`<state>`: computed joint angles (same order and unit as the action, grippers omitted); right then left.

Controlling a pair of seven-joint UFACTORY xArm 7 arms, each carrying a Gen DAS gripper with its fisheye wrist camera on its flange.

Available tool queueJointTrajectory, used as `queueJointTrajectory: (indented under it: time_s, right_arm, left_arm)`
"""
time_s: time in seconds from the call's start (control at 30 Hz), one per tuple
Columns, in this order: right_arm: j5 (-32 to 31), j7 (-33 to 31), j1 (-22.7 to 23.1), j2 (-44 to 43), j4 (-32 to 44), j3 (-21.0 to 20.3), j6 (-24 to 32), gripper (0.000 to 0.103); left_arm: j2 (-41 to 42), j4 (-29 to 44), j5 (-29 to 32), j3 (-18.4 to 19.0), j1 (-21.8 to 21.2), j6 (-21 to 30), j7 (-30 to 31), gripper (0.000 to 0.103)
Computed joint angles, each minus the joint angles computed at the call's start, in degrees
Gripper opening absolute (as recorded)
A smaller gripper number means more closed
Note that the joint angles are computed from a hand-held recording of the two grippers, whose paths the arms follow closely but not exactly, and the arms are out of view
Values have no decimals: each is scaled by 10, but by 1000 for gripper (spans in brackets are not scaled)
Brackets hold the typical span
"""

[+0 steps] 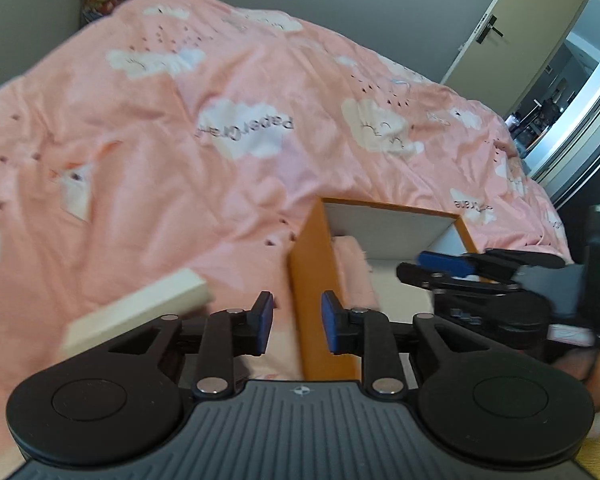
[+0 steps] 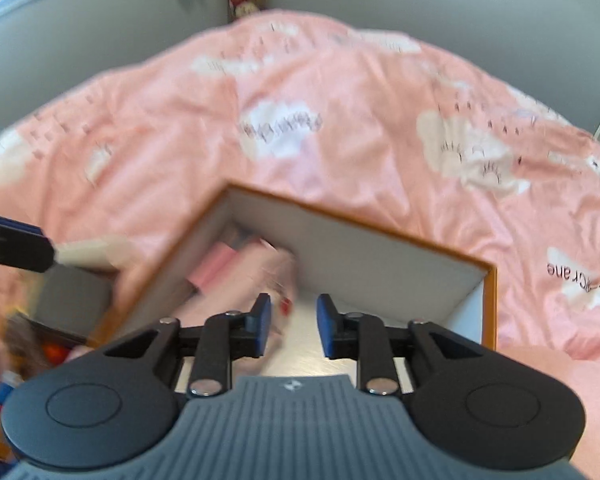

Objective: Organize objects
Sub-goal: 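Withdraw both open tools from the box back toward the pile, then grasp the brown bear plush in the chef hat with the left tool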

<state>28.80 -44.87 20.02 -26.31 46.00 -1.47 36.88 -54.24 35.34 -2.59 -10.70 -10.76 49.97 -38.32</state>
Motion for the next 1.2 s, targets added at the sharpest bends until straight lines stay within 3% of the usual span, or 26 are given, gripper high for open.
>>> queueJointTrajectory:
  time_s: [0.03,0.27,0.57,0.7,0.83,1.07,1.17,1.2]
  right_arm:
    - [10,6,5,-15,1,-3,21,36]
    - [37,25,40,-100,-16,8,141,40]
    - [-22,42,62,-184,-90,58,165,39]
    - [-51,52,69,-203,-106,67,148,41]
    - [-66,59,79,-211,-112,66,137,47]
    - [-94,80,80,-215,-121,66,129,47]
    - [-91,81,84,-210,-120,56,129,47]
    - [-91,81,85,-210,-120,55,129,47]
  left_arm:
    - [-15,0,3,0,0,16,0,29]
    - [-92,-13,-16,-10,-1,133,-41,35]
    - [-179,-69,-73,-24,-25,223,-129,34]
    - [-217,-90,-94,-19,-25,259,-171,47]
    - [-249,-124,-122,-10,-28,256,-199,52]
    - [-258,-168,-156,-12,-46,208,-225,56]
    - [-256,-187,-169,-8,-56,184,-236,54]
    - [-259,-194,-173,-7,-62,175,-237,46]
